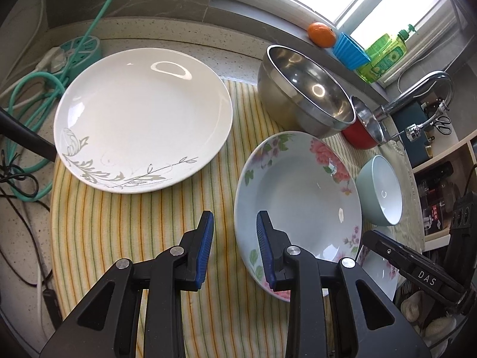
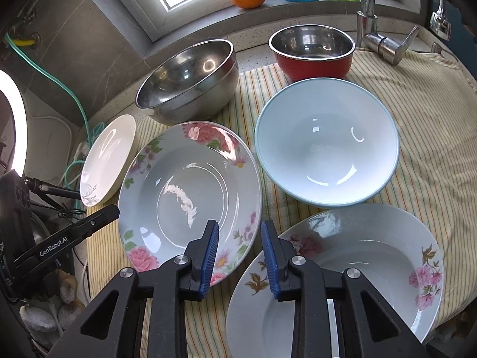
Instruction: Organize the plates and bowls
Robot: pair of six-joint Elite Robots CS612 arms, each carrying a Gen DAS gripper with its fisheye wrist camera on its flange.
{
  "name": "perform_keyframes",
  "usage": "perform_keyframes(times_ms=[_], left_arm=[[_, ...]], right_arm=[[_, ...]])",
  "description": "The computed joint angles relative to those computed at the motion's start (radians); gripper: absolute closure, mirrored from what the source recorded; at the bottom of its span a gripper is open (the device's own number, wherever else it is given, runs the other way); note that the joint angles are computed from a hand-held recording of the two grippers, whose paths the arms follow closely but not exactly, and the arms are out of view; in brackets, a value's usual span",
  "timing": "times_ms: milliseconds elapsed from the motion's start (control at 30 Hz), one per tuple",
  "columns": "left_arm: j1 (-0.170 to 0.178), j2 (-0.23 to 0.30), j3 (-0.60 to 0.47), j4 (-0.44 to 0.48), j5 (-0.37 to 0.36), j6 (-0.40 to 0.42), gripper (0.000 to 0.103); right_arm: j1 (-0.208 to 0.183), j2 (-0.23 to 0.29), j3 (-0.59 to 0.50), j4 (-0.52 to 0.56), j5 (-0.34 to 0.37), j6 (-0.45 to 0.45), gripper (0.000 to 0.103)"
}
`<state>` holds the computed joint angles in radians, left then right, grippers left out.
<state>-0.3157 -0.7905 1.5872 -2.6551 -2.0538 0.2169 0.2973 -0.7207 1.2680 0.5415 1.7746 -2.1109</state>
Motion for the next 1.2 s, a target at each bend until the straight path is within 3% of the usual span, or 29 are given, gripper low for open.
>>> perform_keyframes(times_ms=[767,1000,1200], left_arm=[[-0.025,0.028,-0.051,0.051,0.051,0.059,0.075],[-0.032,0.033,-0.059,0.066,0.052,0.072,0.087],[-0.035,0.033,-0.058,0.067,0.054,0.081,0.088]], right_arm=[[-0.023,0.027,-0.019,0.004,-0.042,0.004,0.083],[-0.026,0.034,-0.028,0.008,-0.047,0.005,0.084],[-0.029,0.032,-0.024,0.007,-0.052,0.009,0.087]])
